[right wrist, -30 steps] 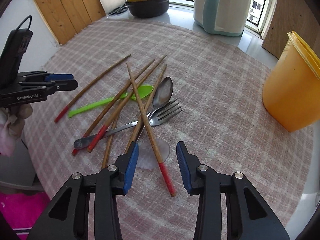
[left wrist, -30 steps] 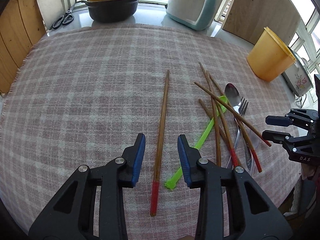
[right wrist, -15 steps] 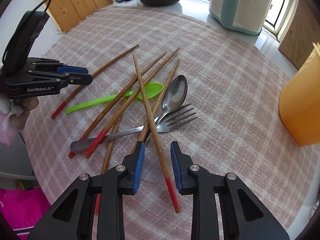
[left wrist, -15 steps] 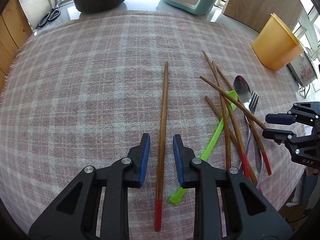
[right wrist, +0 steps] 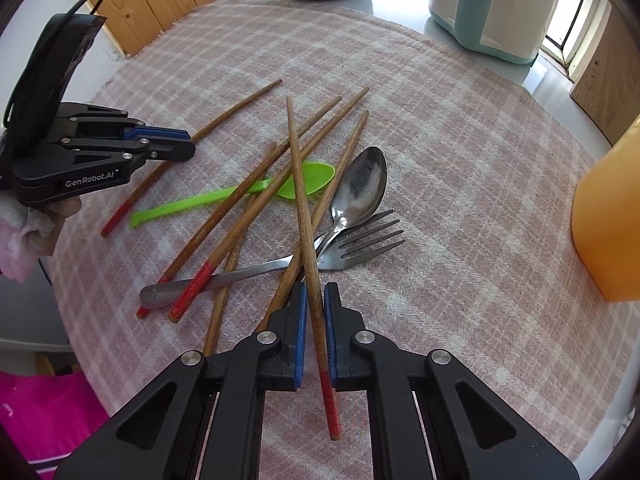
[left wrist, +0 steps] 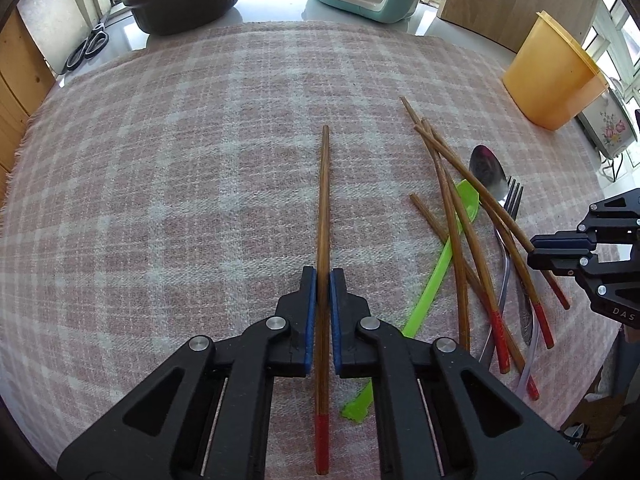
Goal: Organize utensils
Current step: 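Lift both held chopsticks and carry them over the yellow container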
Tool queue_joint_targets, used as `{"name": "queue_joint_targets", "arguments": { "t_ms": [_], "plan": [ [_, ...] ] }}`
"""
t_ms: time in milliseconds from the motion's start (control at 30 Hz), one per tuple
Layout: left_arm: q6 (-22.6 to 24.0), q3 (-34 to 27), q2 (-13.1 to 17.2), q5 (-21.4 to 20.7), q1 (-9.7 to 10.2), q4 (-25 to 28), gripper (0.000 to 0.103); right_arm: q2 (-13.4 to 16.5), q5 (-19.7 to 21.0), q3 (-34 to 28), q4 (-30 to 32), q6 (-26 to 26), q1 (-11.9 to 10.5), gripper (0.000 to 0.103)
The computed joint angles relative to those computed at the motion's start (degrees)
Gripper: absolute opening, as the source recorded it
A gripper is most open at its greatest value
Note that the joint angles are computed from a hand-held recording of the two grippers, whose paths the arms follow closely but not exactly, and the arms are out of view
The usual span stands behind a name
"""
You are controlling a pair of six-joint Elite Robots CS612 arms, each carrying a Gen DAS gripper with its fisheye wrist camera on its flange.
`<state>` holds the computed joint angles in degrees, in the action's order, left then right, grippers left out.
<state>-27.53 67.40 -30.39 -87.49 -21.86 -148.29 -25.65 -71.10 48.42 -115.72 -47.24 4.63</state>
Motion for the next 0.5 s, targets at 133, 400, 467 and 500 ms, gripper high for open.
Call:
{"name": "queue_joint_targets", "arguments": {
  "t_ms": [133, 400, 467, 500],
  "plan": [
    [-1.0, 0.4, -0.1, -1.4, 0.31, -1.3, 0.005, -0.8, 1.6, 1.3, -1.2, 1.9, -0.4, 0.005],
    [-2.8, 1.9, -1.1, -2.7, 0.50, -5.1, 0.004, -2.1, 4.7, 3.4, -3.2, 7.2, -1.5, 0.005],
    [-3.3, 2.5, -1.5, -2.8, 0.50, -6.3, 0.004, -2.4, 5.5, 4.0, -3.6, 8.4, -1.7, 0.005],
    [-3.5, 2.7, -1.6, -2.9, 0.49, -7.0, 0.004, -2.7, 5.9, 4.5, -4.1, 8.9, -2.0, 0.005]
  ]
}}
